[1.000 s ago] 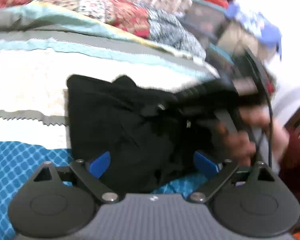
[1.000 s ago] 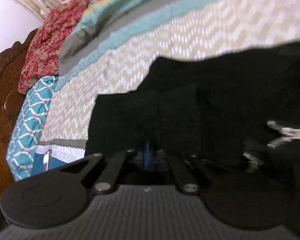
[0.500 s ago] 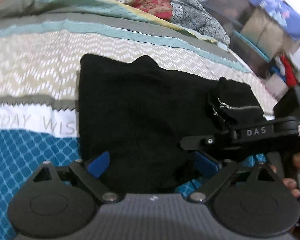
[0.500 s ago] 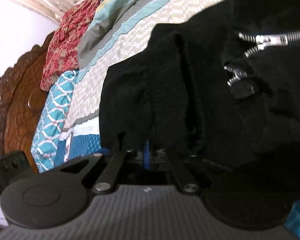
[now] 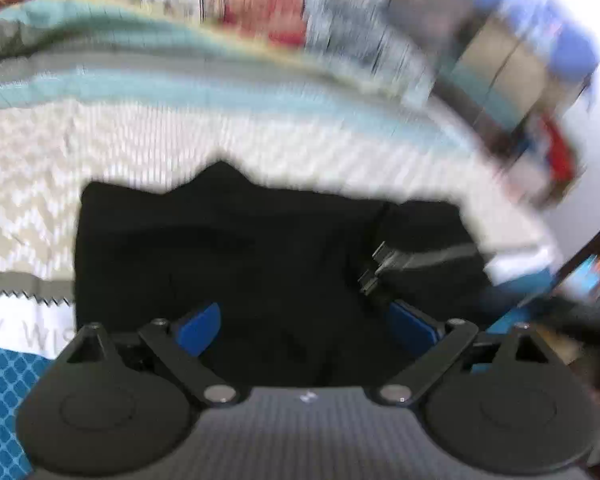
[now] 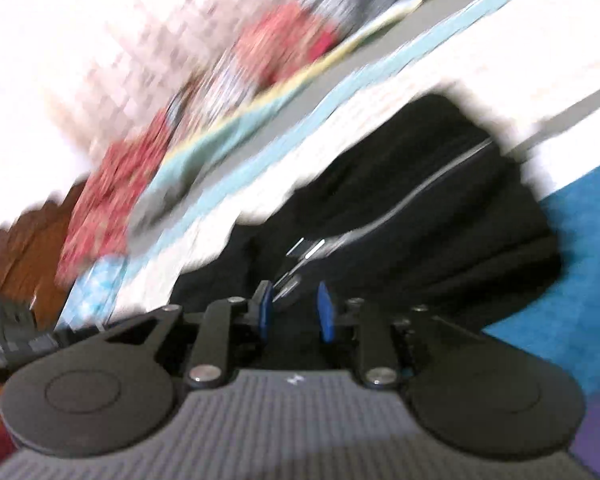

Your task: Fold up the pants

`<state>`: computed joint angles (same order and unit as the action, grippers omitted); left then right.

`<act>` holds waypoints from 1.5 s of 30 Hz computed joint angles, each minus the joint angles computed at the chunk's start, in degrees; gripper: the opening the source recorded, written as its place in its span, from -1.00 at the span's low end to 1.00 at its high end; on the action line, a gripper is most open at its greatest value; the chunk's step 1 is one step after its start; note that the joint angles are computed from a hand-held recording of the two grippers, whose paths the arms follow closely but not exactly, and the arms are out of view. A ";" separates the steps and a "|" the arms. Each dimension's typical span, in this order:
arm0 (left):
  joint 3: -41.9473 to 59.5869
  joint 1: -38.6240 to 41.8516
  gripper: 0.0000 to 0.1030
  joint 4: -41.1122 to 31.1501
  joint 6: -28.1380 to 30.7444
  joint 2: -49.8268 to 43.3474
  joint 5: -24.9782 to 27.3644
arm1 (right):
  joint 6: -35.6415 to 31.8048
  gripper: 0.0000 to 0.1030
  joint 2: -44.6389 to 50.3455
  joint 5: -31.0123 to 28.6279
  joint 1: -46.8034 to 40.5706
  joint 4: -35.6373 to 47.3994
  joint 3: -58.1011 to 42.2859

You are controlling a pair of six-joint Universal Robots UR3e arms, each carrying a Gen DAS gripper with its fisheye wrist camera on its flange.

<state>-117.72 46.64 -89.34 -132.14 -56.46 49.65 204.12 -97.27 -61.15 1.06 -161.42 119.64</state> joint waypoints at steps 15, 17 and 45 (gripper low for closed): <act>19.50 -19.63 0.92 9.75 -21.71 -15.07 -0.58 | 6.18 0.29 0.12 -5.16 -12.92 -16.91 13.14; 24.86 -25.12 0.92 12.57 -26.35 -20.53 -1.41 | 2.74 0.27 -2.14 -2.00 -15.16 -13.79 12.64; 64.52 -58.64 0.71 30.21 -54.14 -68.74 15.59 | -30.07 -0.31 -35.73 27.00 -43.18 39.51 23.95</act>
<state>-53.21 -12.00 -59.13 -186.28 -125.20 65.24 174.05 -133.00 -34.14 -42.12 -121.91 143.59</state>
